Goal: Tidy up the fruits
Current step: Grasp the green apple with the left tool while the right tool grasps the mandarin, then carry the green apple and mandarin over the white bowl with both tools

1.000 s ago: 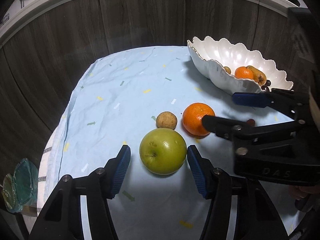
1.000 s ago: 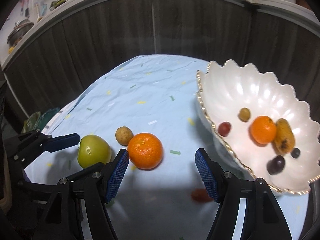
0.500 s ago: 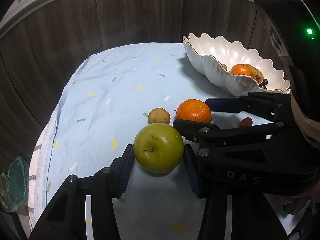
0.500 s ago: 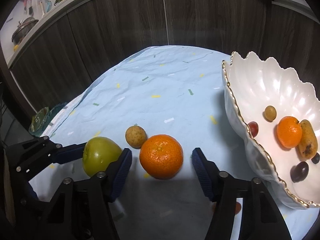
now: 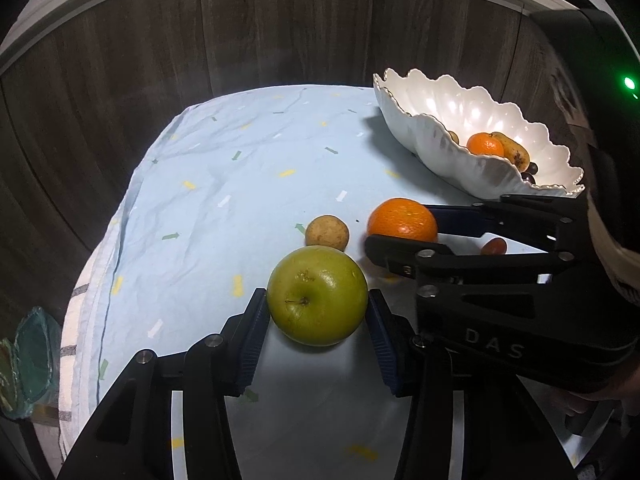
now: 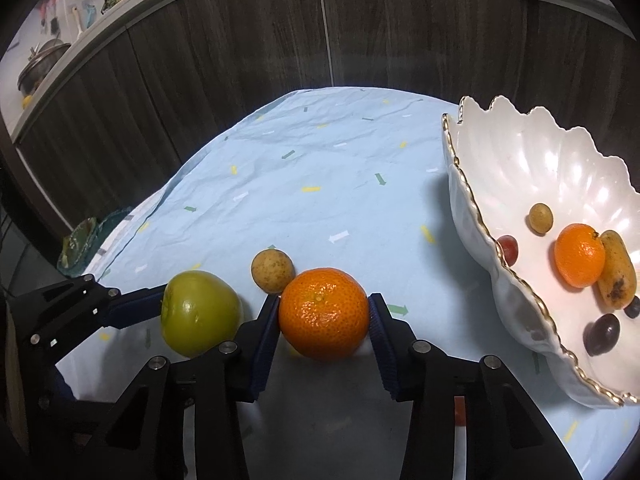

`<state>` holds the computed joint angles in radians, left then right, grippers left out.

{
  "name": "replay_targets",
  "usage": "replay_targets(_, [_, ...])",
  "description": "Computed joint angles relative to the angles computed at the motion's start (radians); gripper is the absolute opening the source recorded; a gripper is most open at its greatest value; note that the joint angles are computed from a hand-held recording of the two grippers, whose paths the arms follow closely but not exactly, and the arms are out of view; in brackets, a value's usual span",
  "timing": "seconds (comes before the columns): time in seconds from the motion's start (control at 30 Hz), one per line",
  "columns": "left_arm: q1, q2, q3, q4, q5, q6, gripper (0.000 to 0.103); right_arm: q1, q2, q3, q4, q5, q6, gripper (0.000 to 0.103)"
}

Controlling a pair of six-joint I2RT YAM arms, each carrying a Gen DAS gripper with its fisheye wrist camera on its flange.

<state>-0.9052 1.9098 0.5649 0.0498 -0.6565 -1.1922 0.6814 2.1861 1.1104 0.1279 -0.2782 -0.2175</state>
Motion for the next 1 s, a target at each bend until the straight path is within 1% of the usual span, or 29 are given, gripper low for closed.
replay_targets(0.17, [-0.019,-0.035,-0.002,-0.041,-0.024,-0.016,0.048,-0.004,-0.04,-0.031,0.01,0.009,0.017,0.044])
replay_targets(0.53, [-0.077,-0.148,0.017,-0.196,-0.097,-0.067,0.048,-0.011,-0.199,-0.152,0.036,0.036,0.072,0.044])
replay_targets(0.8, [-0.104,-0.2,0.056,-0.286,-0.137,-0.064,0.048,-0.025,-0.318,-0.249,0.063,0.059,0.098,0.044])
replay_targets(1.0, [-0.116,-0.215,0.098,-0.339,-0.158,-0.052,0.048,-0.045,-0.374,-0.278,0.066,0.078,0.11,0.044])
